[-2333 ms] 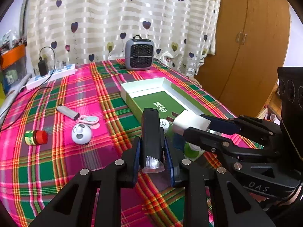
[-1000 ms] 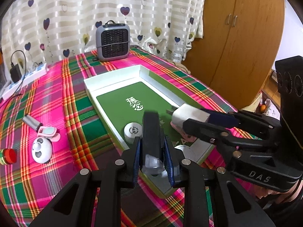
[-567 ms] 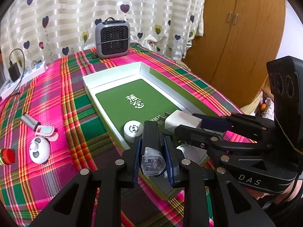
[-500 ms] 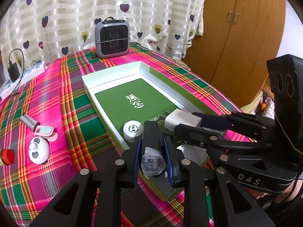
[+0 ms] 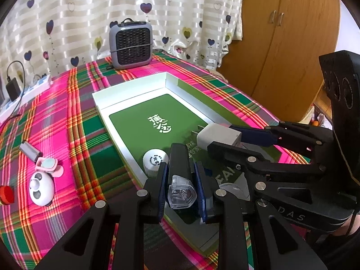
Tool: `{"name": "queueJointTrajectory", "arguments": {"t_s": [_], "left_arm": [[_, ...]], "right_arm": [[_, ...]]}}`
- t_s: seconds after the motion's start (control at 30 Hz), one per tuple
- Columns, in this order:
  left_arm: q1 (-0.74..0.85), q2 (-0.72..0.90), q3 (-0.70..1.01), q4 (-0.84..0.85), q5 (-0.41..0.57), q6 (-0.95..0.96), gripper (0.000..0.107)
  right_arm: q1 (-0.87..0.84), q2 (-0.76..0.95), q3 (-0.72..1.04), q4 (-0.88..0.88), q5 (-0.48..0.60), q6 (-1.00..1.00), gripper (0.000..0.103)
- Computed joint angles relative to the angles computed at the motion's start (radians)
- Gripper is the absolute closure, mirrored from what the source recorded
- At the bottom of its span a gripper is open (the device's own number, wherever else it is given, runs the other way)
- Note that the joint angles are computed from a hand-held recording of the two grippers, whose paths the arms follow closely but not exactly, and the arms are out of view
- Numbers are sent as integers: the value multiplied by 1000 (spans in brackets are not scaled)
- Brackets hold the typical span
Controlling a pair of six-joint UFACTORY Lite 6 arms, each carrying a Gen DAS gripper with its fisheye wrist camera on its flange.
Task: Organize rigid objects
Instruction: 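Lower both items into the green box and open both grippers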
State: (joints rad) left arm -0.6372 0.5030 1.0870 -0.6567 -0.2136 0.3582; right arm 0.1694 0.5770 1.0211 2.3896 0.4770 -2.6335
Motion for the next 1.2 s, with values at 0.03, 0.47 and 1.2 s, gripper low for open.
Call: {"name": "queueJointTrajectory", "arguments": {"t_s": [0.03,0.47,1.2], "left_arm": [[2,1,1,4,2,-4,85],[-3,-12,-22,131,3,-112,81],[-19,-186,-213,181,-63,-214,72]], "right_arm": [[1,1,4,0,-4,-3,68],[14,8,25,34,-27,-63,68],[51,18,39,58,-60,-119,67]]}}
